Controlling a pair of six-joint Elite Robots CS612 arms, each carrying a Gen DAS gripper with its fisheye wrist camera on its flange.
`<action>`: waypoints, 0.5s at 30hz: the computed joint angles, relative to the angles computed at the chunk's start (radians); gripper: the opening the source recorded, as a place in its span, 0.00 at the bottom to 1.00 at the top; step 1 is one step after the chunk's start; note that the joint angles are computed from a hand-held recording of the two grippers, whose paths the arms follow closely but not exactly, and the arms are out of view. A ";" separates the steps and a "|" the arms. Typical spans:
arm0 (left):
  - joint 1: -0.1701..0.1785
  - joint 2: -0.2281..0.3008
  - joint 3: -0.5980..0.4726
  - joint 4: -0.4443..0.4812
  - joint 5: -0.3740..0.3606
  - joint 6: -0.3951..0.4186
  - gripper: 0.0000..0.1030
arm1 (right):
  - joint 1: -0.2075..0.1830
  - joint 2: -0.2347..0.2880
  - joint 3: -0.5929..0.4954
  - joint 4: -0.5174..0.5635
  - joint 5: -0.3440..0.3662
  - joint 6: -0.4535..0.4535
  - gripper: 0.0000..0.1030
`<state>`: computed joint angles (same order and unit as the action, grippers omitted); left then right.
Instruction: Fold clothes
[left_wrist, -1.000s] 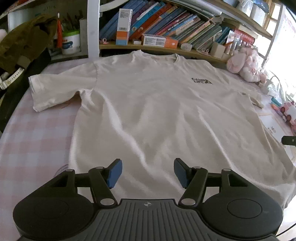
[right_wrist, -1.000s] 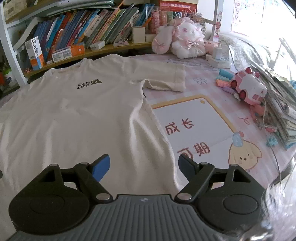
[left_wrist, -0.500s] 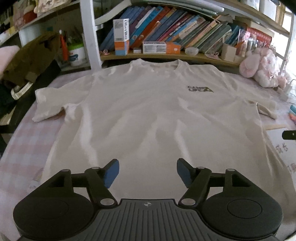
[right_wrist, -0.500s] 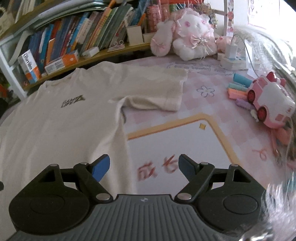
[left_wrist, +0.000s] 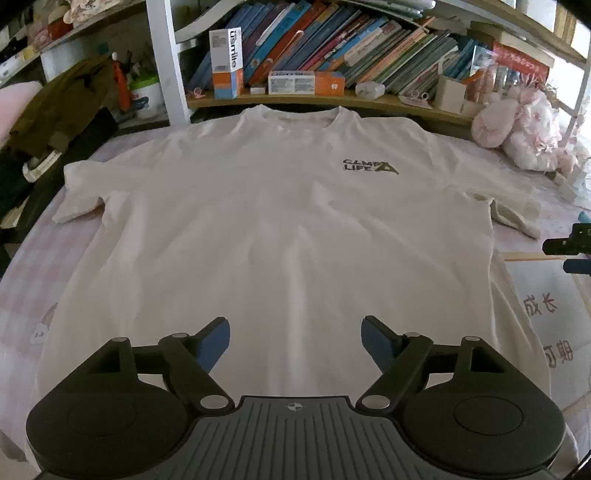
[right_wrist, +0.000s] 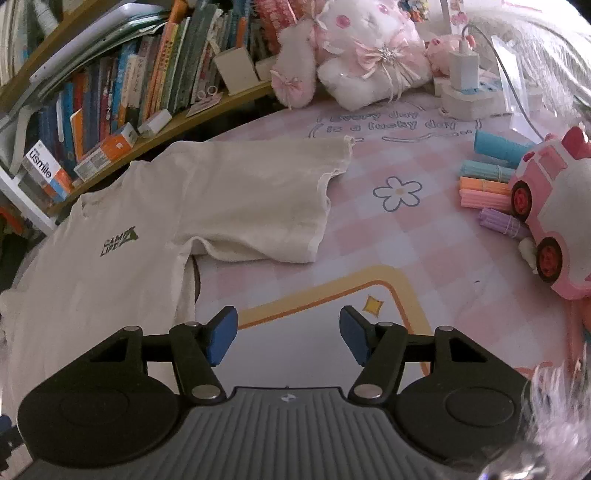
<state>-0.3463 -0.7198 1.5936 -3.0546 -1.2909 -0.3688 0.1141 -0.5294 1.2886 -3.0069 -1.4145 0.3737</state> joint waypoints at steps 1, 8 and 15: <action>-0.001 0.000 -0.003 0.008 0.003 -0.003 0.78 | -0.002 0.002 -0.002 0.000 0.005 0.002 0.59; -0.014 0.005 -0.025 0.041 0.011 0.032 0.79 | -0.012 0.008 -0.005 -0.003 0.022 0.013 0.59; -0.028 0.013 -0.040 0.040 0.013 0.115 0.79 | -0.020 0.011 -0.006 -0.007 0.023 0.028 0.59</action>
